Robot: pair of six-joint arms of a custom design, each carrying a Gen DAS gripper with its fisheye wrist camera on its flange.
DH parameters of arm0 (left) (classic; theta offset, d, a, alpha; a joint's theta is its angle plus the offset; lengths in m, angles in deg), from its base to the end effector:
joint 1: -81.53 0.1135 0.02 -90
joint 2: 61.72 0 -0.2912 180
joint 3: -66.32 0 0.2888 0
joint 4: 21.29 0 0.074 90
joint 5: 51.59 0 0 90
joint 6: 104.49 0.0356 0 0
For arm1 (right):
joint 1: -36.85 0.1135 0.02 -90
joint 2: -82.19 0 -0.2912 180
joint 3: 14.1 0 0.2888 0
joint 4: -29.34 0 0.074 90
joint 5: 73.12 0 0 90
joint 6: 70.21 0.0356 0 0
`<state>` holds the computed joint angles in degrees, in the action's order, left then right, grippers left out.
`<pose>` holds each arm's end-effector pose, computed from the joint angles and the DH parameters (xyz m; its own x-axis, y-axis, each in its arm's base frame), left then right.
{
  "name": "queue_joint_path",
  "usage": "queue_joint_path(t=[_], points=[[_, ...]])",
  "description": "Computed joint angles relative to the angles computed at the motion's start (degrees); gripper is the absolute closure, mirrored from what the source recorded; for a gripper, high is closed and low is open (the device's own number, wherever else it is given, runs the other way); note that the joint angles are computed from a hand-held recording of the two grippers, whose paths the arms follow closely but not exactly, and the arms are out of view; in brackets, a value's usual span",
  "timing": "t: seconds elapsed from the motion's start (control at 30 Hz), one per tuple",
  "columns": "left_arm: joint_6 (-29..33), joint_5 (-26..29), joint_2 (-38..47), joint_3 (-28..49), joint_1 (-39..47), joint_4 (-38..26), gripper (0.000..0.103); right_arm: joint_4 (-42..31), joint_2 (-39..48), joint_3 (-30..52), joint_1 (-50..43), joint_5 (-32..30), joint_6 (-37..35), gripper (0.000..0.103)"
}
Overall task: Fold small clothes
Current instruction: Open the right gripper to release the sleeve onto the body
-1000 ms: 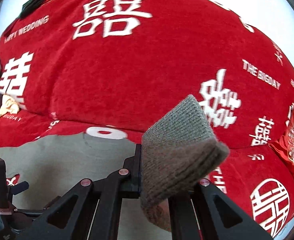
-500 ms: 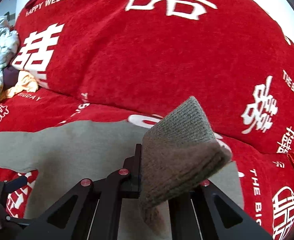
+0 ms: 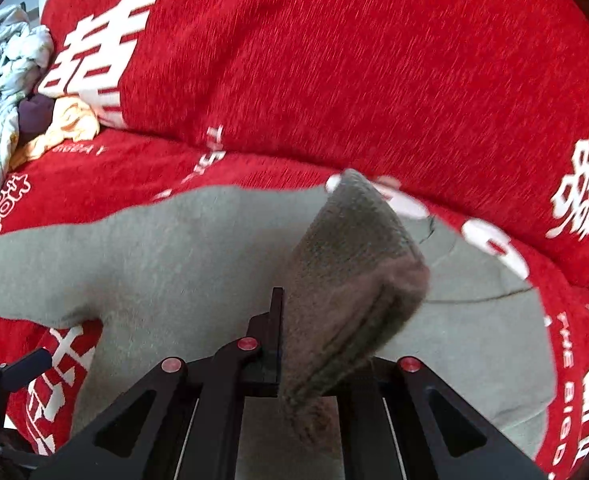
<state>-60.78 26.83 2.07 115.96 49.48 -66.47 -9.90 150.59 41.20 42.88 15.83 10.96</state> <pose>0.1962 -0.1144 0.2105 -0.8168 -0.3241 -0.4773 -0.2277 0.9412 -0.2494 0.2595 0.0281 0.2320 -0.7601 -0.2346 -0.6060 -0.2356 0.9686 -0.0795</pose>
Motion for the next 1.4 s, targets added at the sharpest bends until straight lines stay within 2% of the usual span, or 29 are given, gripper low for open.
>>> queue_joint_path(t=[0.13,0.23,0.3,0.4,0.57,0.7,0.77,0.93,1.03,1.17,1.27,1.3,1.4], points=[[-1.0,-0.8,-2.5,-1.1,-0.3,-1.4,0.0,-0.3,1.8,-0.3,1.4,-2.5,0.4,0.093],[-2.3,-1.5,-5.4,-1.6,-0.2,-3.3,0.0,-2.3,3.2,0.8,1.5,-7.8,0.7,0.084],[-2.9,-2.1,-8.0,-2.3,0.1,-4.7,0.0,-3.9,3.6,1.9,0.5,-12.3,0.8,0.067],[-3.2,-2.5,-11.2,-2.6,1.1,-6.4,0.0,-5.5,2.1,2.8,-2.8,-19.5,0.5,0.047],[-3.7,-4.2,-10.6,-1.6,0.3,-6.7,0.0,-11.6,-1.5,6.6,-12.1,-32.7,-3.5,0.04],[-3.7,-4.1,-6.5,0.8,-3.1,-5.7,0.0,-15.9,-2.8,9.6,-20.4,-37.8,-9.4,0.035],[-3.5,-5.2,-3.2,2.9,-5.3,-5.2,0.0,-14.9,-3.1,9.3,-23.7,-35.3,-12.1,0.032],[-0.8,-5.8,9.4,11.6,-11.5,-1.8,0.0,-7.8,3.0,6.2,-34.4,-22.6,-16.1,0.032],[1.9,-5.5,16.6,16.3,-14.0,0.2,0.0,-3.6,7.2,4.8,-39.1,-19.8,-17.5,0.032],[3.8,-7.9,26.0,21.5,-15.1,-0.4,0.0,0.2,10.4,2.6,-39.5,-16.5,-18.3,0.032],[3.0,-8.7,28.7,20.5,-13.8,-0.8,0.0,5.6,9.1,-1.5,-38.3,-15.0,-18.0,0.03],[3.9,-9.5,27.4,18.5,-13.5,1.3,0.0,6.6,8.0,-2.8,-37.0,-14.5,-17.7,0.03],[4.4,-10.4,25.3,16.7,-13.2,0.5,0.0,7.2,4.9,-5.7,-33.8,-14.9,-18.8,0.03]])
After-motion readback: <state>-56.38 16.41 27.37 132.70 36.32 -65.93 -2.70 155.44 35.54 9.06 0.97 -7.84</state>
